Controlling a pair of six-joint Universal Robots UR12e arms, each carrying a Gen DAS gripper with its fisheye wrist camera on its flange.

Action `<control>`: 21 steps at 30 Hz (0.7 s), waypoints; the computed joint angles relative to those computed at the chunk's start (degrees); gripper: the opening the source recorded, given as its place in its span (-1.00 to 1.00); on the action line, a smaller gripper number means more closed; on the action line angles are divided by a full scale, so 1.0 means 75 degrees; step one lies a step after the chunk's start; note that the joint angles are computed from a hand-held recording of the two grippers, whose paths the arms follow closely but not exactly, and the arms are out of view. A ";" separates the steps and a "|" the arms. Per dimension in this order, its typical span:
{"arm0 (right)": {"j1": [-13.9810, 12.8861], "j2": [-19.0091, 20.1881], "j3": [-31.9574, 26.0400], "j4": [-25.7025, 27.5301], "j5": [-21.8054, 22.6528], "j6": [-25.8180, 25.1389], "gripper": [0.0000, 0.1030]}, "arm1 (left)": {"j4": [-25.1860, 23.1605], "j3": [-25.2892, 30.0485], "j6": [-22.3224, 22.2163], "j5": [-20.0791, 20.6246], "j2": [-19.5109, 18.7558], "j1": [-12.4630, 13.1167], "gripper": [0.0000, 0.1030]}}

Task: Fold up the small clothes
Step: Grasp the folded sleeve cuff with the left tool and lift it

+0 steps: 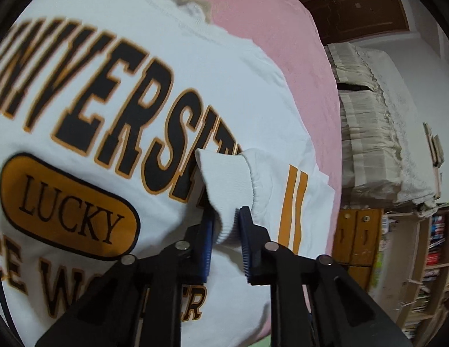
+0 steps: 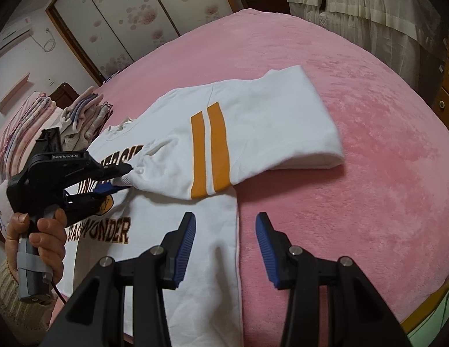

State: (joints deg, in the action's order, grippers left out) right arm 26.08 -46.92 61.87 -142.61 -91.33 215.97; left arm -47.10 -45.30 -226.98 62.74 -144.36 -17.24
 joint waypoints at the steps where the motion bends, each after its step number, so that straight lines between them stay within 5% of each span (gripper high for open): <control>1: 0.0000 0.0000 -0.0006 0.0022 -0.0016 0.0017 -0.15 | -0.0162 0.0156 0.0184 0.0246 -0.0011 -0.0046 -0.77; 5: 0.0018 -0.0003 -0.0037 0.0106 -0.0181 0.0017 -0.15 | -0.0503 0.0784 0.0857 0.0913 -0.0101 -0.0171 -0.80; 14: -0.0016 0.0071 -0.0194 0.0418 -0.0710 0.0033 -0.15 | -0.0071 0.1677 0.1835 0.1714 -0.0078 -0.0168 -0.80; 21: -0.0002 0.0495 -0.0923 0.0823 -0.0909 -0.0283 -0.15 | 0.0133 0.1411 0.2239 0.2748 0.0234 0.0087 -0.80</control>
State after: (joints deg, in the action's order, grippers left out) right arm 26.07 -43.21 54.94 -136.44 -98.15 213.85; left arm -46.11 -34.72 -210.19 83.35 -142.61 -16.59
